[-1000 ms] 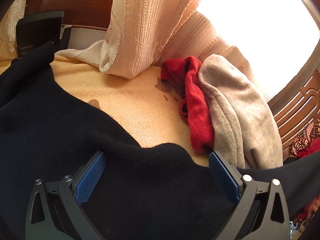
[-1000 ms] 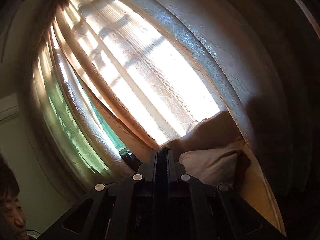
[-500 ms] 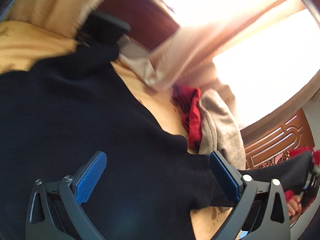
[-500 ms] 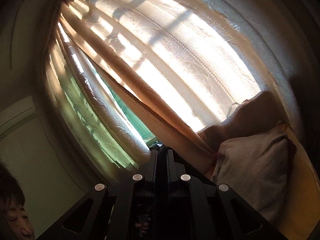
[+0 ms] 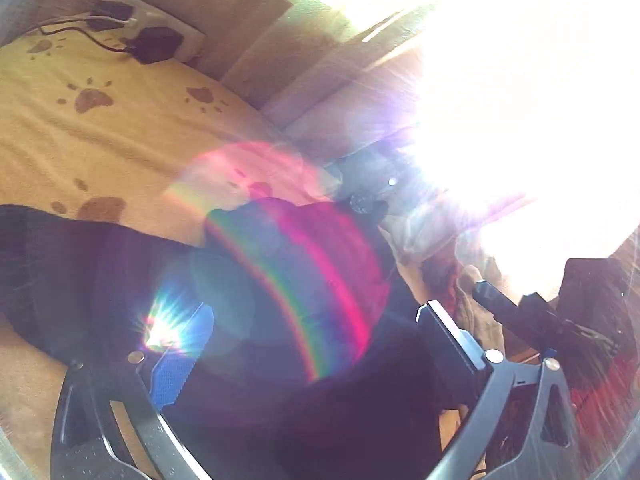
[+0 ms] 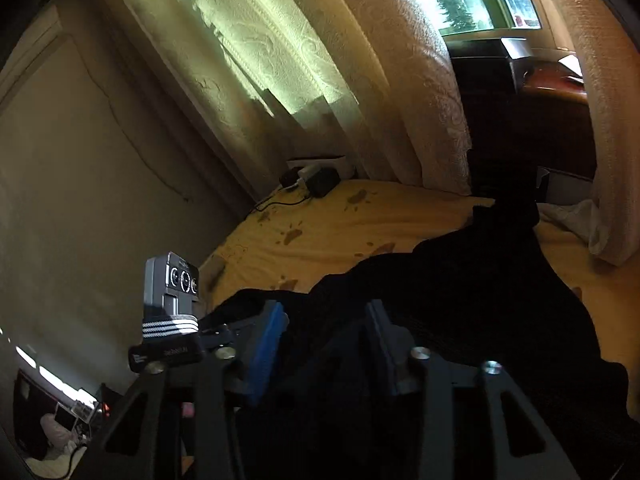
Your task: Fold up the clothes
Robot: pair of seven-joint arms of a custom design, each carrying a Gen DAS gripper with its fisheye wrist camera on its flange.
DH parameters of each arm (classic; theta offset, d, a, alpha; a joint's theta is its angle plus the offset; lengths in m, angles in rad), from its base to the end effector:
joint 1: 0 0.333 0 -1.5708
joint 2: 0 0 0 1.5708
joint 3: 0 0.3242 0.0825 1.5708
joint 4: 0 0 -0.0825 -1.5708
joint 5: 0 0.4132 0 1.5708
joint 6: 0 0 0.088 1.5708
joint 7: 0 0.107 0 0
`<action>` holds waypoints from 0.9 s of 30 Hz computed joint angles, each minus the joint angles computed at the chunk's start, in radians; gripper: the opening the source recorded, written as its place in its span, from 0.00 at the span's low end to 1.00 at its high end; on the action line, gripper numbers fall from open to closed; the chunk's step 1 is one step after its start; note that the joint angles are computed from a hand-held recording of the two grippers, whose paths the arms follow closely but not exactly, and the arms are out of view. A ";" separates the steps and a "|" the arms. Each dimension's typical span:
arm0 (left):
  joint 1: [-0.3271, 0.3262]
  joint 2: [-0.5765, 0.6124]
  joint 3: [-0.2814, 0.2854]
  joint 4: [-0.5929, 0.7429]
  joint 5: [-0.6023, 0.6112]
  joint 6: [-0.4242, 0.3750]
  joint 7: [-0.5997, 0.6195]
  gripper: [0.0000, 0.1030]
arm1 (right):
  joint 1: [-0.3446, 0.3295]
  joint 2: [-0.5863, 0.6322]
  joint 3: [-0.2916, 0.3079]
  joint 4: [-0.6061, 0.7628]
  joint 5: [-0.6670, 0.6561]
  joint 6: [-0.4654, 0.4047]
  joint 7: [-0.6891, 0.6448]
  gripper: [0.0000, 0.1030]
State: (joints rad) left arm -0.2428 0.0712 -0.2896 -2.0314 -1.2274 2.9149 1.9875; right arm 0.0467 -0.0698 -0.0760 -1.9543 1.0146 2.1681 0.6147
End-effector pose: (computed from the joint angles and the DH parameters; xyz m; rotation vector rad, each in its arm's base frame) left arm 0.5656 -0.2621 0.4677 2.0534 -1.7322 1.4347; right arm 0.5990 0.0145 0.5526 -1.8549 1.1753 0.0220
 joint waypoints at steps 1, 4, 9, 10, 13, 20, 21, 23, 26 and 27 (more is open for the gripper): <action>0.004 0.001 0.004 -0.005 0.004 -0.010 -0.003 0.99 | 0.001 -0.006 0.001 -0.018 0.013 0.020 -0.023 0.64; 0.017 0.015 0.008 0.001 -0.007 -0.052 0.022 0.99 | -0.008 -0.030 -0.013 -0.063 0.061 0.078 -0.052 0.67; 0.024 0.023 0.001 0.018 -0.033 -0.121 0.106 0.99 | -0.054 -0.127 -0.062 -0.189 0.112 0.217 -0.069 0.73; 0.025 0.022 0.000 0.019 -0.032 -0.137 0.120 0.99 | -0.061 -0.151 -0.059 -0.223 0.087 0.278 -0.060 0.73; 0.035 -0.014 0.014 -0.007 -0.069 -0.213 0.161 0.99 | -0.067 -0.255 -0.045 -0.385 0.014 0.537 -0.094 0.73; 0.031 -0.016 0.046 -0.015 -0.218 -0.481 0.081 0.99 | -0.035 -0.354 -0.059 -0.615 -0.094 0.882 -0.115 0.73; 0.032 -0.001 0.046 -0.004 -0.241 -0.510 0.061 0.99 | -0.010 -0.358 -0.085 -0.619 -0.092 0.873 -0.118 0.73; 0.025 0.029 0.036 0.028 -0.291 -0.480 0.056 0.99 | 0.054 -0.358 -0.146 -0.621 -0.081 0.867 -0.142 0.73; 0.012 0.101 0.017 0.105 -0.339 -0.363 0.032 0.99 | 0.146 -0.359 -0.207 -0.632 -0.074 0.903 -0.199 0.73; 0.011 0.129 0.010 0.135 -0.355 -0.335 0.027 0.99 | 0.172 -0.371 -0.219 -0.645 -0.082 0.923 -0.224 0.73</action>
